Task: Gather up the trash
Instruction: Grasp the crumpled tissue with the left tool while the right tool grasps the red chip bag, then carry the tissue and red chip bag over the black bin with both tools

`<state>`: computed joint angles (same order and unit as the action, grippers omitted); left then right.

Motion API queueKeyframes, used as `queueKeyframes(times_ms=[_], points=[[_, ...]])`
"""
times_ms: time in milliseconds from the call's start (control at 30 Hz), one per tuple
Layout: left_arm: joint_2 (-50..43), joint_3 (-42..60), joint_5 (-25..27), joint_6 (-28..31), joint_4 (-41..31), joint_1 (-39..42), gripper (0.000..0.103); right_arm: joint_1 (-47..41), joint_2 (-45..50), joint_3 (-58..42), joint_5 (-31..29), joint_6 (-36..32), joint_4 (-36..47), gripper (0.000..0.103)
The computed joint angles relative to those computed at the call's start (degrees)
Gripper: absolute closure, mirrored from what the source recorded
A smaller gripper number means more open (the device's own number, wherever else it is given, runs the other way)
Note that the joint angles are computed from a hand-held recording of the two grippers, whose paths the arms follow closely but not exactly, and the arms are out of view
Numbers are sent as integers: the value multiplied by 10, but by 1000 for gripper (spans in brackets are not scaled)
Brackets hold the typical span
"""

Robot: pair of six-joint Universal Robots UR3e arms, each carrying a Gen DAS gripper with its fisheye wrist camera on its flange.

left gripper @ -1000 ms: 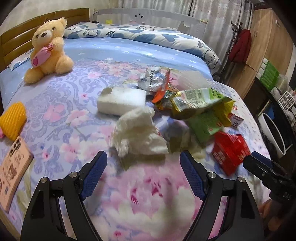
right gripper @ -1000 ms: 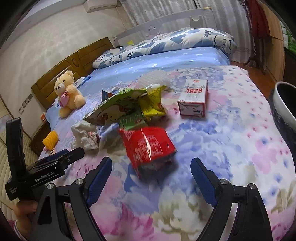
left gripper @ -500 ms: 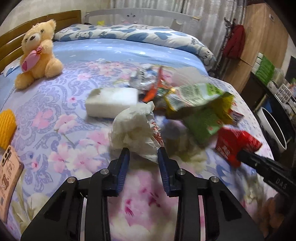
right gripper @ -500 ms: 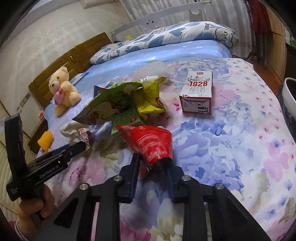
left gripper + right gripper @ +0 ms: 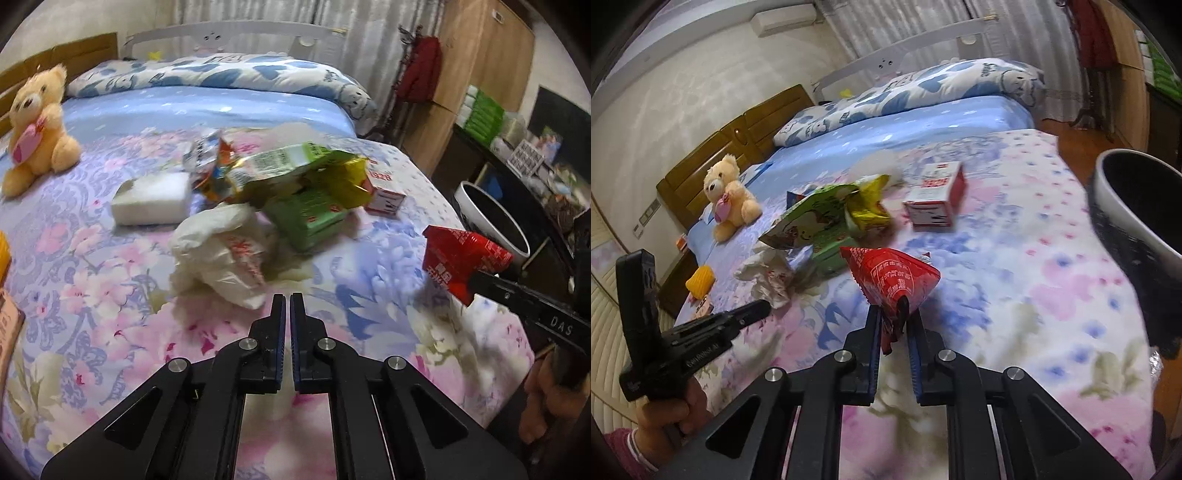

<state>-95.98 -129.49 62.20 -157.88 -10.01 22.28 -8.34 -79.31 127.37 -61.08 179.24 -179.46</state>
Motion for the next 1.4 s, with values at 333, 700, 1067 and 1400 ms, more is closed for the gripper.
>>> queueKeyframes(times_ms=[333, 700, 1067, 1400], points=[[-66, 58, 92, -109, 38, -14, 35, -53, -44, 59, 27, -23, 1, 90], [-85, 71, 35, -89, -5, 7, 86, -77, -59, 81, 43, -26, -1, 90], [-20, 69, 3, -33, -64, -90, 87, -163, -136, 127, 77, -78, 58, 90], [-101, 205, 30, -62, -94, -229, 87, -301, -231, 152, 124, -136, 151, 90]])
